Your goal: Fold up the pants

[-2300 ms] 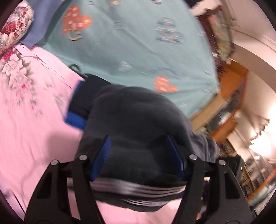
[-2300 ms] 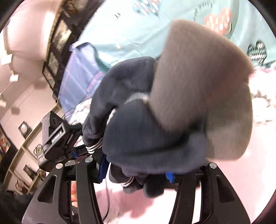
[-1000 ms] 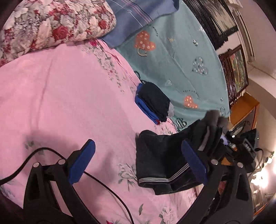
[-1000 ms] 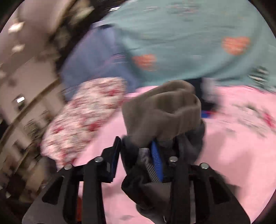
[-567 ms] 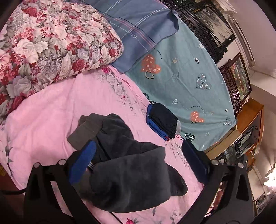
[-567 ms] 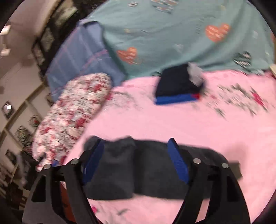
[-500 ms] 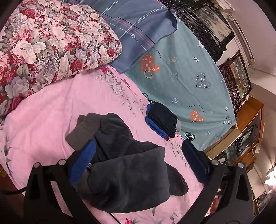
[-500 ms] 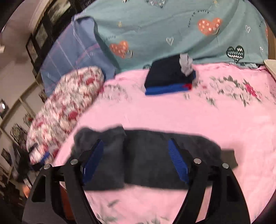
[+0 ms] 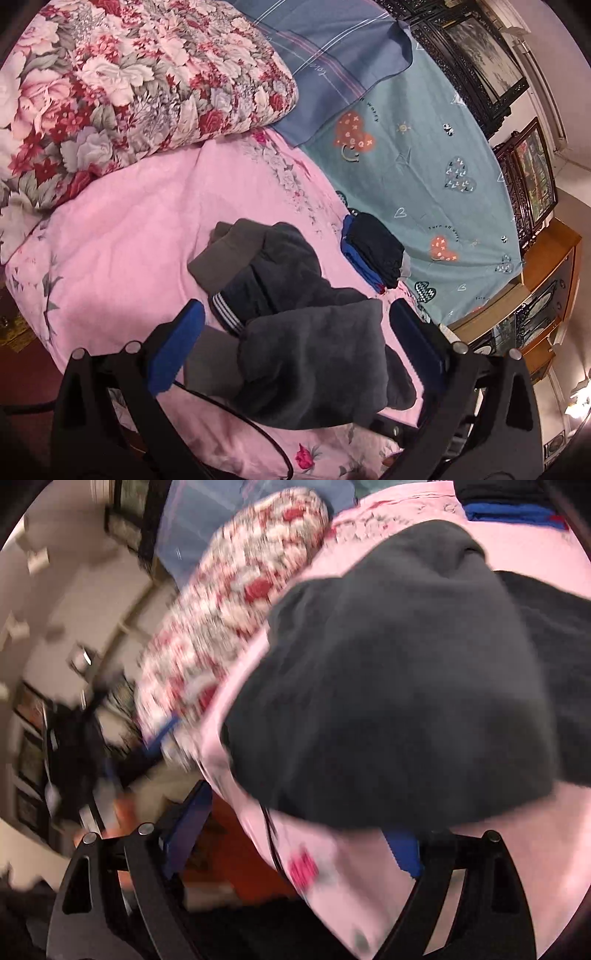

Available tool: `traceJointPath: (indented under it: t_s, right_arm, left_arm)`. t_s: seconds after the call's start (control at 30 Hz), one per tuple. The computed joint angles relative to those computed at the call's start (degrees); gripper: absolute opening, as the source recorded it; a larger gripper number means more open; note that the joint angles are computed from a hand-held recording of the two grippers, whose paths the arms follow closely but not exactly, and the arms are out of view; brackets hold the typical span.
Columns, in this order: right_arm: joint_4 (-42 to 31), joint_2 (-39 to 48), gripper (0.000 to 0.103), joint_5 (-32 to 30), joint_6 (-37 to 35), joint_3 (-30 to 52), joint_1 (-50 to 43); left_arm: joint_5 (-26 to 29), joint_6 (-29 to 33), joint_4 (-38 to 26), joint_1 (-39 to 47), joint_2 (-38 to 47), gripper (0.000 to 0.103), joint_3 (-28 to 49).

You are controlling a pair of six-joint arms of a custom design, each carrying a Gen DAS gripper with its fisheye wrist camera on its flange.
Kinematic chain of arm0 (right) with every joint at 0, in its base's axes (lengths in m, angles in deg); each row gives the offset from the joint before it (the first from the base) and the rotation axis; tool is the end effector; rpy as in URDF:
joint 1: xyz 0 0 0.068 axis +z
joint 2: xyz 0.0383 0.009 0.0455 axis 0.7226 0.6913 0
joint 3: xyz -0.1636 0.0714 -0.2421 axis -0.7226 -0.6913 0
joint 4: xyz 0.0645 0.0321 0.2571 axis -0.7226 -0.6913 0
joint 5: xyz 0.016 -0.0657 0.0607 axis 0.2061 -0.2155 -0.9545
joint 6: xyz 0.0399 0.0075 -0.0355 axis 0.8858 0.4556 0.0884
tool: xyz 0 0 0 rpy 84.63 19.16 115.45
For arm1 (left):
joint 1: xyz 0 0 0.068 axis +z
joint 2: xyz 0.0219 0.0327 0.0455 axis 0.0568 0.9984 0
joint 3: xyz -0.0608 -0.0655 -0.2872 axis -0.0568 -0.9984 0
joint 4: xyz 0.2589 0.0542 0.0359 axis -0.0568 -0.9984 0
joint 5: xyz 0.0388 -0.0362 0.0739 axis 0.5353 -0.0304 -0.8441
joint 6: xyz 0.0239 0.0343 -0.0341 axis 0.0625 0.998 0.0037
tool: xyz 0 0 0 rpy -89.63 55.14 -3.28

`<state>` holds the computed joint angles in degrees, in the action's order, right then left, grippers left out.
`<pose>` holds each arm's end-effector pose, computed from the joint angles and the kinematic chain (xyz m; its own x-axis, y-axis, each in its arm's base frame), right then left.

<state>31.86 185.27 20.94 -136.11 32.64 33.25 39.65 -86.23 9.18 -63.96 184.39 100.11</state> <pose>0.2821 -0.0365 0.0079 -0.8633 -0.2775 -0.4216 -0.5033 0.5349 0.6787 0.1146 -0.2027 0.0792 -0.3812 -0.7533 -0.5360 -0.2537 0.6427 -0.7229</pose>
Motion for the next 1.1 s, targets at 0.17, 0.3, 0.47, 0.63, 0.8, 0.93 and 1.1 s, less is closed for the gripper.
traceJointPath:
  t_s: [0.17,0.3,0.47,0.63,0.8,0.93,1.1]
  right_arm:
    - [5.6,-2.3,0.01,-7.7,2.3,-3.5,-0.8]
    - [-22.8,-5.3,0.01,-22.6,-15.0,7.2,-18.0]
    - [-11.7,4.7,0.047,-15.0,20.0,22.2,-31.7]
    - [-6.1,6.6,0.049,-7.1,16.9,21.0,-36.3]
    - [-3.7,4.4,0.057,-11.4,19.6,22.0,-40.6]
    - [-3.2,-0.2,0.085,-7.9,12.0,19.3,-41.0]
    - [-37.3,7.1,0.094,-2.9,-17.9,27.4,-37.1]
  left_arm:
    - [0.9,1.2,-1.1,-0.2,0.1,0.101,1.4]
    - [1.3,2.8,-0.2,0.7,0.5,0.101,2.3]
    - [7.3,6.6,0.6,4.1,4.1,0.101,6.8]
    - [11.4,12.0,-8.4,6.1,5.5,0.101,14.5]
    - [18.7,13.7,-14.2,9.4,10.7,0.101,21.3]
    - [22.2,16.2,-14.7,9.3,14.1,0.101,24.6]
    - [19.7,20.6,-19.7,7.3,16.1,0.101,30.1]
